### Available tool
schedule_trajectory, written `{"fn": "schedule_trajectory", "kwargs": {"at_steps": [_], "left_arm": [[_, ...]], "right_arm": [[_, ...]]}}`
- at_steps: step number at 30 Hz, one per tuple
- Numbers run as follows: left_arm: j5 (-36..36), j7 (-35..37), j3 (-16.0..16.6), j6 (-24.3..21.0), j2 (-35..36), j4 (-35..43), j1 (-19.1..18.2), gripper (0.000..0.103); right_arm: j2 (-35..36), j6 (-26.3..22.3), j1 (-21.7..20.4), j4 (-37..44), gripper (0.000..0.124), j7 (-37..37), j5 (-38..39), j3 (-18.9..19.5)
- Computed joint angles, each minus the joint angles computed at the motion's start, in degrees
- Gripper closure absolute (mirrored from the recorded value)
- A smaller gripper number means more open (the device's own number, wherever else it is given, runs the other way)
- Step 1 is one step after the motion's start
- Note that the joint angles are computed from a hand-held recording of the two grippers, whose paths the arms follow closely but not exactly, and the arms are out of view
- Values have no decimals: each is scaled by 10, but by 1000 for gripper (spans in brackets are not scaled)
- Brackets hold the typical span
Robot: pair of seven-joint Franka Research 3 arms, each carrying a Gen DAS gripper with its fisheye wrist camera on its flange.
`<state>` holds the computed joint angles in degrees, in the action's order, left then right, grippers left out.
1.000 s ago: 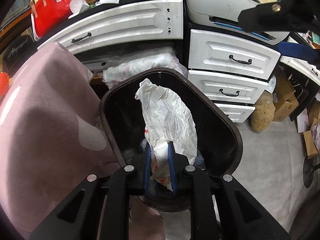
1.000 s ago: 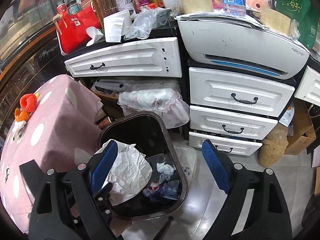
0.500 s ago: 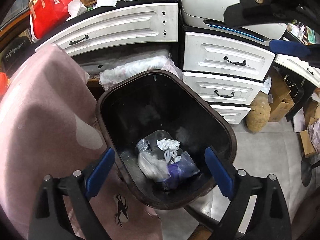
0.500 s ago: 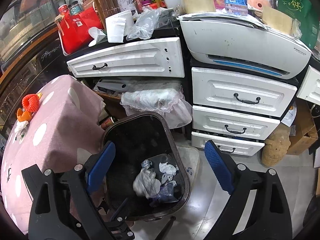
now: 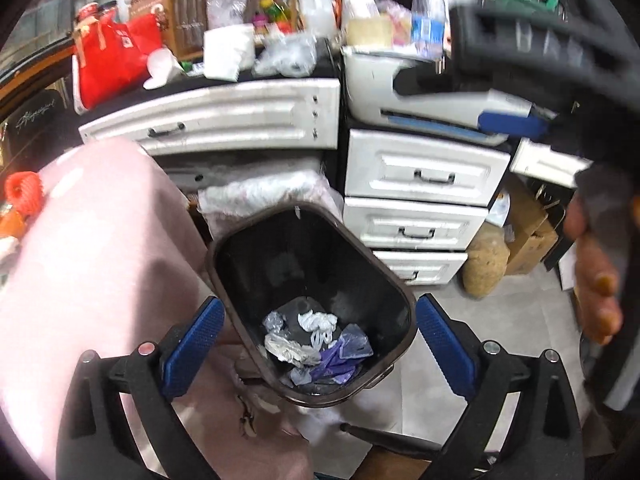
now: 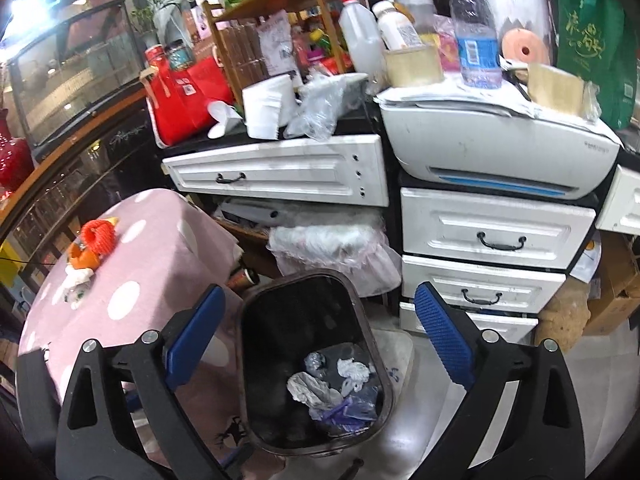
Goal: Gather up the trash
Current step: 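Move back to the table and grasp a white tissue with the left gripper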
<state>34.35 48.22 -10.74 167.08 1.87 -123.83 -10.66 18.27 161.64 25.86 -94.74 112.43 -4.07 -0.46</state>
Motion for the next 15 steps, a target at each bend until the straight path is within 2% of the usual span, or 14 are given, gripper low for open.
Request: {"fn": "schedule_trajectory", "kwargs": {"at_steps": [6,15], "left_arm": [[17,-20,4,5,-74,-45,29,6],[103,-103,0,-30,-162,-102,127,6]], "right_arm": [[13,-25,-14,30,30,-75,57,44],[81,-75,17,142,30,-169,113,75]]}}
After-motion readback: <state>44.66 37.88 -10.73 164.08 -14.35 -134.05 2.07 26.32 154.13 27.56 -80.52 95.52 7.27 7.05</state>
